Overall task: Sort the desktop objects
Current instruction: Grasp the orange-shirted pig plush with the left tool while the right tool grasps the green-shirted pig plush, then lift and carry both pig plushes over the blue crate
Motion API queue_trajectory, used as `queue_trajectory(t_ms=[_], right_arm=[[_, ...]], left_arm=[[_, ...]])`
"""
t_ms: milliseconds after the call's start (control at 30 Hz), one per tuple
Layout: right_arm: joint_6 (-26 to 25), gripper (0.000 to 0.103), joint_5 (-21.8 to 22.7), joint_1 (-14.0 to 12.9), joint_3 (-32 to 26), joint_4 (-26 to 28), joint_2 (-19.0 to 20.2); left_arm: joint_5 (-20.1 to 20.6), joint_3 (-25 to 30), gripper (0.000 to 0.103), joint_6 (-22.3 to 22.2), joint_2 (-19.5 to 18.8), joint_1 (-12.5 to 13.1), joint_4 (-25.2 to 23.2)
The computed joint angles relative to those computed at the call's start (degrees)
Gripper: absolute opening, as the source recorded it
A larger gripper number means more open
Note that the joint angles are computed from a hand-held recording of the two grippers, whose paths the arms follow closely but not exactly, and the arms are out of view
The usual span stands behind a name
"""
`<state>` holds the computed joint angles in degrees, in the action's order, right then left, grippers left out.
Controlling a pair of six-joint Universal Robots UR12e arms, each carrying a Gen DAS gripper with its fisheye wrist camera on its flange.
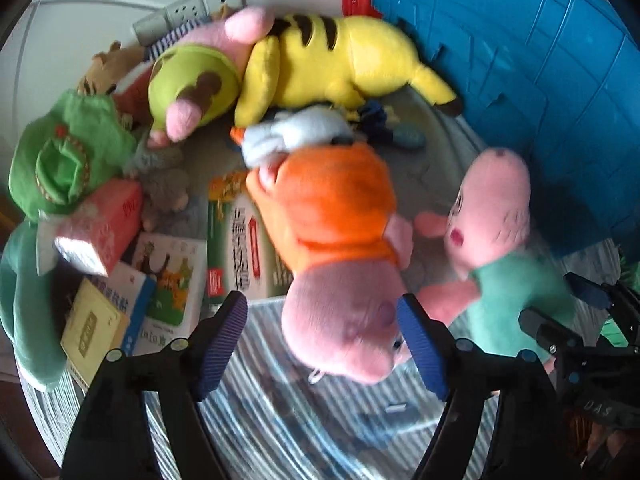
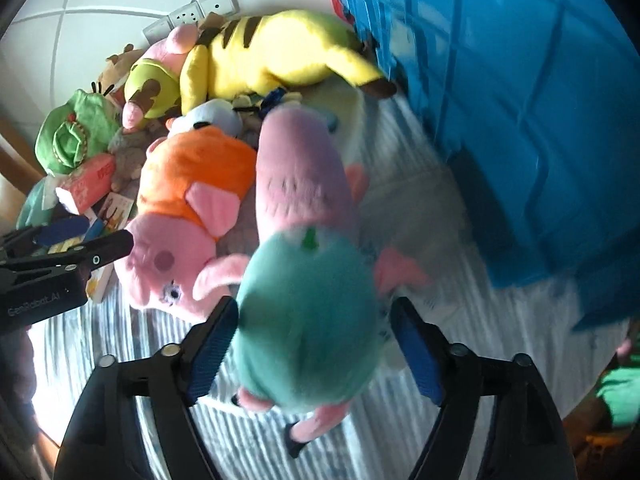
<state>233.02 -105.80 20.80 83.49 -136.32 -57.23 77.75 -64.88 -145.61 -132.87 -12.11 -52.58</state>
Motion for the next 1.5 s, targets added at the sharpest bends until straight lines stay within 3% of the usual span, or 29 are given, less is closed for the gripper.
queue_trajectory(t_ms=[267, 500, 667, 767, 833, 900, 967, 1100, 1500], right_arm=[[-3.6, 0.081, 4.1, -2.1, -3.1, 1.8, 2.0], [-4.5, 0.087, 10.2, -3.7, -6.3, 2.8, 5.3], [-3.2, 0.090, 14.8, -5.0, -5.0, -0.7, 6.2], [-2.7, 0.089, 18.0, -5.6, -3.7, -4.3, 6.5], [-1.9, 0.083, 20.5, -6.0, -2.6, -7.7, 6.8], [-2.1, 0.077, 18.6, -5.4, -2.5, -6.8, 6.2], [-2.6, 0.075, 15.6, -4.6, -2.6, -5.1, 5.4], [-2.1, 0.074, 10.4, -3.1, -1.6, -3.1, 3.3], [-3.5, 0.074, -3.5, 1.3, -1.9, -5.1, 0.1]], left_arm=[[6.3, 7.2, 0.077, -1.8, -4.8, -1.8, -6.9], [6.3, 12.4, 0.087, -1.3, -8.4, -2.5, -12.8], [3.7, 15.4, 0.092, -2.3, -10.7, -2.0, -16.5], [1.8, 15.9, 0.088, -2.6, -11.3, -1.7, -17.4], [0.9, 14.9, 0.073, -1.3, -10.7, -1.8, -16.2], [0.6, 13.3, 0.063, 0.4, -9.6, -1.8, -15.5], [0.5, 11.9, 0.062, 1.4, -8.6, -1.8, -14.8], [0.2, 7.9, 0.061, 2.6, -6.0, -1.4, -13.0], [-7.1, -3.5, 0.061, 2.9, 3.8, 1.8, 1.7]])
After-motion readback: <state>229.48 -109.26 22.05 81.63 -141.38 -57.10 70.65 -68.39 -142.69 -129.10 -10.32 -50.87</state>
